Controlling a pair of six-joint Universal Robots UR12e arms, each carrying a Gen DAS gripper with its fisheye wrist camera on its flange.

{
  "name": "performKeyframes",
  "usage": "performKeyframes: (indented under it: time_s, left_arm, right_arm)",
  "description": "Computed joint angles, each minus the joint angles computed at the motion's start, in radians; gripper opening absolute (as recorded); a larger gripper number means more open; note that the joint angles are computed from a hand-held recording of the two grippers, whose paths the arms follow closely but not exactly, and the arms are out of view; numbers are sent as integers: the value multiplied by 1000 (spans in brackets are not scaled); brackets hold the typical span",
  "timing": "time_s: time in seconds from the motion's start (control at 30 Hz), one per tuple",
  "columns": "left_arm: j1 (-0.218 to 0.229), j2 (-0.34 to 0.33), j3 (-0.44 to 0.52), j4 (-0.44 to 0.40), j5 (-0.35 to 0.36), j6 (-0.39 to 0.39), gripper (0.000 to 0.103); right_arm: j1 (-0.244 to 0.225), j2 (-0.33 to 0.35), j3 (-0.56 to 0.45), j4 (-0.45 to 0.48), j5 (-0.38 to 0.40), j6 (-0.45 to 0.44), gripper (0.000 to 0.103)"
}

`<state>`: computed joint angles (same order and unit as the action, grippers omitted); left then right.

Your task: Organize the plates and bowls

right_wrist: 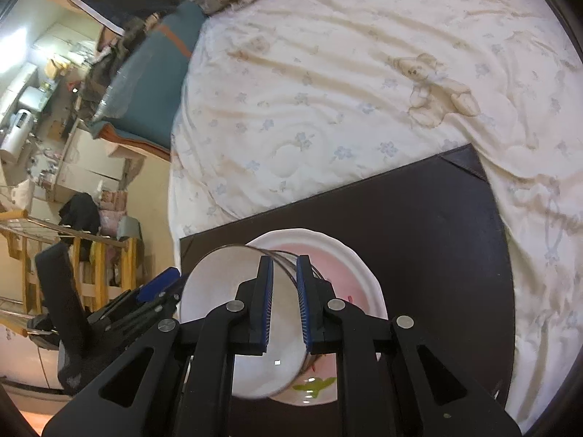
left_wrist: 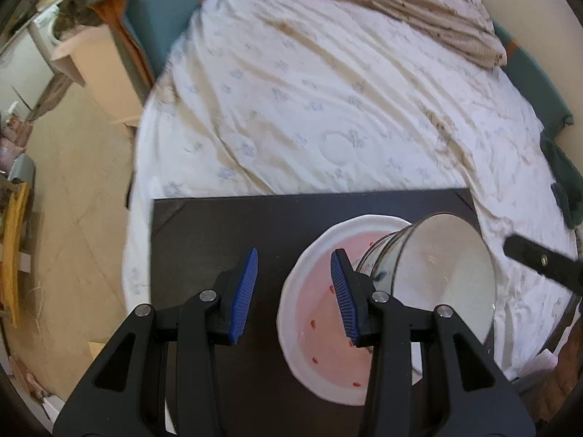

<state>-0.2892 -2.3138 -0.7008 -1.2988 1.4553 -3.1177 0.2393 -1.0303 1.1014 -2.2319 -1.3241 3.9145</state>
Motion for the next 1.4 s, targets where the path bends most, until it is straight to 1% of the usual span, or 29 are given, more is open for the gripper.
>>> performKeyframes:
  time_s: [0.07, 0.13, 0.2, 0.23, 0.27, 0.3, 0.33, 0.37, 0.4, 0.43, 0.47, 0.5, 0.57, 0.6, 0.63, 0.73, 0.8, 0.87, 0.97, 1.1, 1.17, 1.27, 1.4]
  left_arm:
    - [3, 41, -61, 58, 0, -4, 42]
    - [5, 89, -138, 131, 7, -12, 59]
    - [12, 139, -222, 206, -5, -41, 60]
    - [14, 158, -256, 231, -15, -51, 60]
    - [16, 178, -291, 263, -22, -56, 60]
    - [17, 201, -330, 298, -26, -49, 60]
    - [15, 230, -382, 348, -17, -40, 66]
    - [14, 248, -414, 379, -5, -38, 72]
    - [11, 262, -437, 402, 5, -40, 84]
    - [10, 282, -472, 435, 11, -44, 92]
    - [10, 301, -503, 464, 11, -50, 93]
    - [10, 320, -534, 495, 11, -54, 93]
    - [8, 344, -575, 540, 20, -51, 95]
    - [5, 355, -594, 560, 30, -44, 100]
    - [4, 371, -621, 588, 38, -40, 103]
    - [3, 402, -672, 628, 35, -30, 103]
    - [1, 417, -701, 647, 50, -32, 103]
    - [0, 427, -722, 655, 55, -44, 103]
    - [-2, 430, -731, 651, 51, -29, 103]
    - [-2, 424, -726, 639, 46, -40, 103]
    - [-7, 422, -727, 641, 61, -38, 103]
    - [-13, 419, -726, 638, 74, -28, 103]
    - [-16, 418, -726, 628, 73, -15, 103]
  right_arm:
    - [8, -29, 33, -18, -31, -41, 16]
    - [19, -59, 68, -44, -65, -78, 16]
    - [33, -93, 114, -83, -96, -113, 21]
    - [42, -113, 140, -104, -116, -135, 39]
    - [49, -128, 161, -124, -129, -149, 69]
    - [58, -149, 193, -159, -142, -164, 75]
    - [67, -163, 216, -193, -160, -175, 76]
    - [78, -176, 233, -215, -187, -188, 76]
    - [88, -184, 241, -220, -212, -200, 77]
    - [104, -193, 248, -218, -258, -215, 82]
    - [117, -200, 257, -233, -297, -227, 88]
    - [129, -208, 270, -255, -329, -239, 90]
    - [144, -218, 283, -270, -357, -251, 91]
    - [150, -221, 290, -278, -368, -249, 91]
    - [157, -227, 303, -292, -384, -242, 91]
    - [177, -234, 321, -291, -437, -230, 91]
    - [188, -235, 331, -294, -464, -230, 94]
    - [200, -234, 341, -299, -493, -231, 103]
    - [213, -232, 354, -303, -535, -227, 103]
    - [225, -227, 362, -311, -565, -223, 103]
    - [227, -222, 359, -304, -563, -222, 103]
    - [233, -211, 343, -271, -582, -235, 103]
    - [237, -209, 342, -281, -586, -249, 103]
